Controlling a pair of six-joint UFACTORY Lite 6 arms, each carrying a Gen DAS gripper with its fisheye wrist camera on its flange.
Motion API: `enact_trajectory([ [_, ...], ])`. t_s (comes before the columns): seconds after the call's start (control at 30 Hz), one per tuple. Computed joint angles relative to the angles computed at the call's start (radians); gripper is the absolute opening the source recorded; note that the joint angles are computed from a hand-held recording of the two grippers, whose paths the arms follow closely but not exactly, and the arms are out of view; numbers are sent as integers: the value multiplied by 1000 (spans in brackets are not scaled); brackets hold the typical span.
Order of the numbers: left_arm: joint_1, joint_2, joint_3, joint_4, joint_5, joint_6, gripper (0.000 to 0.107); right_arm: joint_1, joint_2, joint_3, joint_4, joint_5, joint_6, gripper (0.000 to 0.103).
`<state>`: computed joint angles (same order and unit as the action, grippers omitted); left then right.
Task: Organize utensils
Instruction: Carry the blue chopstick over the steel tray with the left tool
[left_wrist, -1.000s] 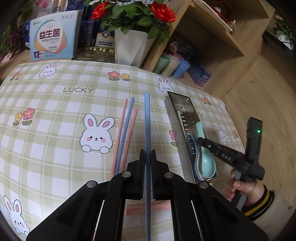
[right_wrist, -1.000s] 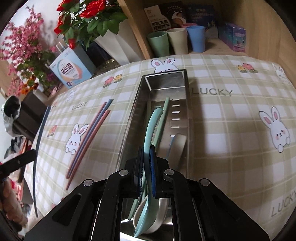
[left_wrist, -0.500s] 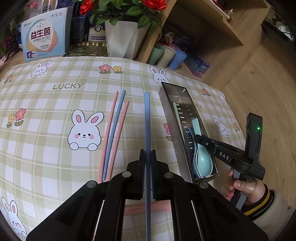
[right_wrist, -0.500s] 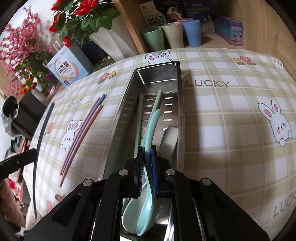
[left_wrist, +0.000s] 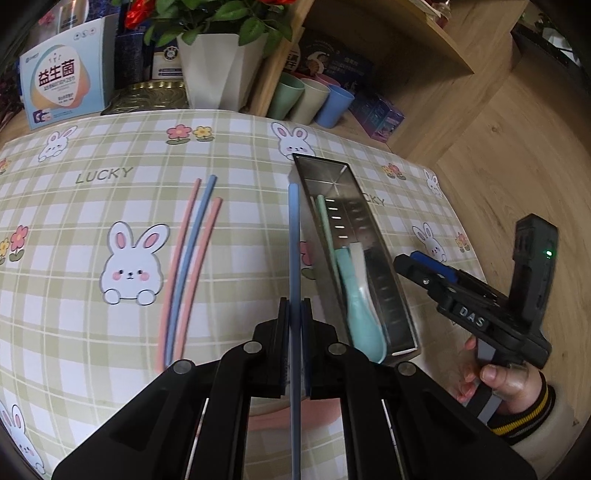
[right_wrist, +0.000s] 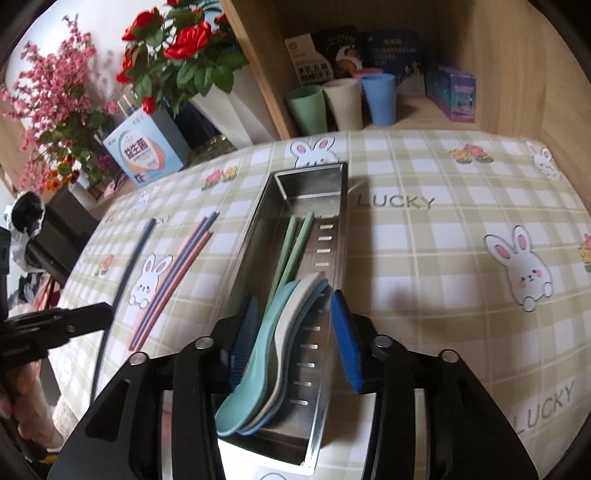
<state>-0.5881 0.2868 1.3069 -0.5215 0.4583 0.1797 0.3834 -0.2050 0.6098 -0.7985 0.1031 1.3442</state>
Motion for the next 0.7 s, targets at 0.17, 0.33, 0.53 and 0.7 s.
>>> enact_trajectory([
  [0.17,-46,111,144,11,32,-56,6,20,-32,7,37,103,-22,60],
  [0.33,-81,280,365,26,86,-143,6,-36,-85,-43,173,88,-155,61],
  [0.53,-100,561,782,100,196,-329,6,-134,-128,-103,470,33,-465,61],
  [0.7,-104,814,1157,224,310,-507,6,-183,-135,-125,714,7,-716,61],
])
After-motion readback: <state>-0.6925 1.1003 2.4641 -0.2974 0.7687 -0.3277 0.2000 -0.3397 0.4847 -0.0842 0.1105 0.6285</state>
